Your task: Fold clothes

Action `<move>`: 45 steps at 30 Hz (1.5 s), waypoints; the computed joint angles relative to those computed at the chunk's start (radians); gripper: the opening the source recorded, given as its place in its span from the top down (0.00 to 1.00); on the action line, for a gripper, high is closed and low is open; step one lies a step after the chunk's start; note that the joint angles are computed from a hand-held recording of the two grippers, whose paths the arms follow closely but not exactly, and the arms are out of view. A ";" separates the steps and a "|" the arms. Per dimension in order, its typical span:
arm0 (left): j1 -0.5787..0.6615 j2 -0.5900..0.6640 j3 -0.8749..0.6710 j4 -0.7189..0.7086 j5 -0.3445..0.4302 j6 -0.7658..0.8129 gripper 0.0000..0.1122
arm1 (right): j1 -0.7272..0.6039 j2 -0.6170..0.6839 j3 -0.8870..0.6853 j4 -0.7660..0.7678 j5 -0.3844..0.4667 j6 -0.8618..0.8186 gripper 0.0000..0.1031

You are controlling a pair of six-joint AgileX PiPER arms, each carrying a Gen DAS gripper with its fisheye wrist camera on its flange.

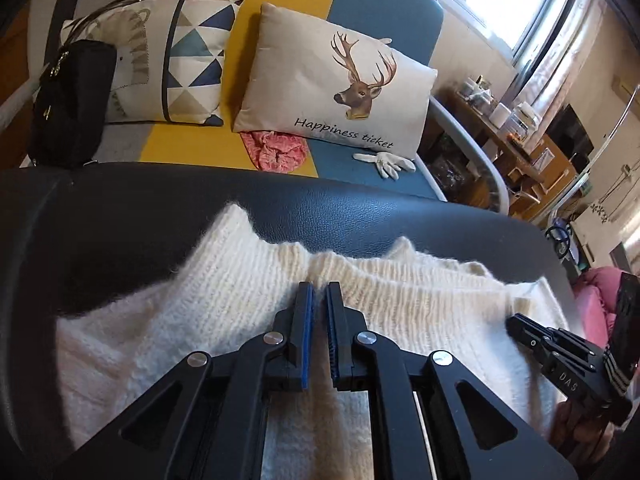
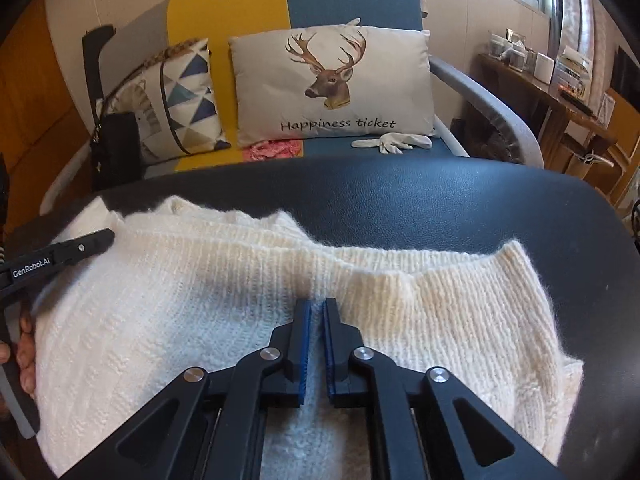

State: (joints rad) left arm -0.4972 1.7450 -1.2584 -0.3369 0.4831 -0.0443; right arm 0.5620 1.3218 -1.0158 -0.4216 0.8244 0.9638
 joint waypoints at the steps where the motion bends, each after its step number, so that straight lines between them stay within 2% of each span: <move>1: 0.006 -0.011 0.002 -0.015 0.009 0.011 0.94 | -0.029 -0.024 0.012 0.052 -0.022 -0.041 0.92; 3: 0.023 -0.070 0.033 -0.083 0.010 0.075 0.94 | -0.043 -0.087 0.030 0.092 -0.036 -0.048 0.92; 4: 0.030 -0.104 0.051 -0.107 0.007 0.098 0.94 | -0.019 -0.124 0.035 0.063 -0.024 -0.030 0.90; 5: 0.031 -0.129 0.070 -0.132 0.000 0.124 0.94 | 0.014 -0.144 0.037 0.032 -0.011 -0.005 0.82; 7: 0.010 -0.184 0.114 -0.101 -0.026 0.108 0.93 | 0.053 -0.174 0.042 0.039 -0.019 -0.012 0.82; 9: -0.037 -0.191 0.129 0.026 -0.056 0.029 0.93 | 0.072 -0.147 0.032 0.060 -0.033 -0.044 0.82; 11: -0.054 -0.118 0.064 0.073 -0.008 -0.004 0.93 | 0.075 -0.084 0.016 0.082 -0.038 -0.089 0.82; 13: -0.068 -0.030 -0.026 0.132 0.059 -0.053 0.93 | 0.075 -0.015 0.009 0.016 0.007 -0.028 0.86; 15: -0.034 -0.039 -0.014 0.063 0.058 -0.027 0.93 | 0.041 -0.010 0.033 -0.014 -0.004 0.049 0.87; 17: 0.028 -0.084 0.032 -0.104 0.056 0.085 0.93 | 0.028 -0.028 0.024 0.018 0.014 0.028 0.87; 18: 0.054 -0.123 0.071 -0.137 0.048 0.122 0.93 | 0.022 -0.037 0.017 0.031 0.025 0.018 0.87; 20: 0.110 -0.207 0.144 -0.141 0.048 0.147 0.93 | 0.056 -0.050 -0.016 0.016 0.053 -0.005 0.82; 23: 0.223 -0.326 0.249 -0.157 0.072 0.217 0.93 | 0.101 -0.038 -0.078 0.088 0.004 -0.127 0.82; 26: 0.360 -0.421 0.332 -0.236 0.161 0.374 0.91 | 0.161 0.047 -0.171 0.103 0.005 -0.166 0.82; 31: 0.498 -0.486 0.413 -0.340 0.343 0.650 0.82 | 0.171 0.141 -0.172 0.205 -0.080 -0.185 0.82; 35: 0.540 -0.510 0.467 -0.409 0.439 0.777 0.81 | 0.202 0.109 -0.090 0.140 -0.145 -0.086 0.81; 37: 0.581 -0.498 0.485 -0.456 0.489 0.831 0.81 | 0.188 0.094 -0.072 0.173 -0.163 -0.103 0.81; 40: 0.650 -0.490 0.503 -0.514 0.565 0.890 0.81 | 0.181 0.091 -0.074 0.199 -0.156 -0.128 0.81; 43: 0.767 -0.492 0.524 -0.581 0.691 0.969 0.81 | 0.193 0.092 -0.099 0.204 -0.109 -0.162 0.81; 45: 0.798 -0.485 0.522 -0.591 0.736 1.011 0.81 | 0.192 0.075 -0.097 0.250 -0.100 -0.214 0.81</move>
State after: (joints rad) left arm 0.3006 1.2599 -0.7363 -0.9277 1.2187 0.9667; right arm 0.7542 1.3964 -1.1133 -0.1714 0.7247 0.7496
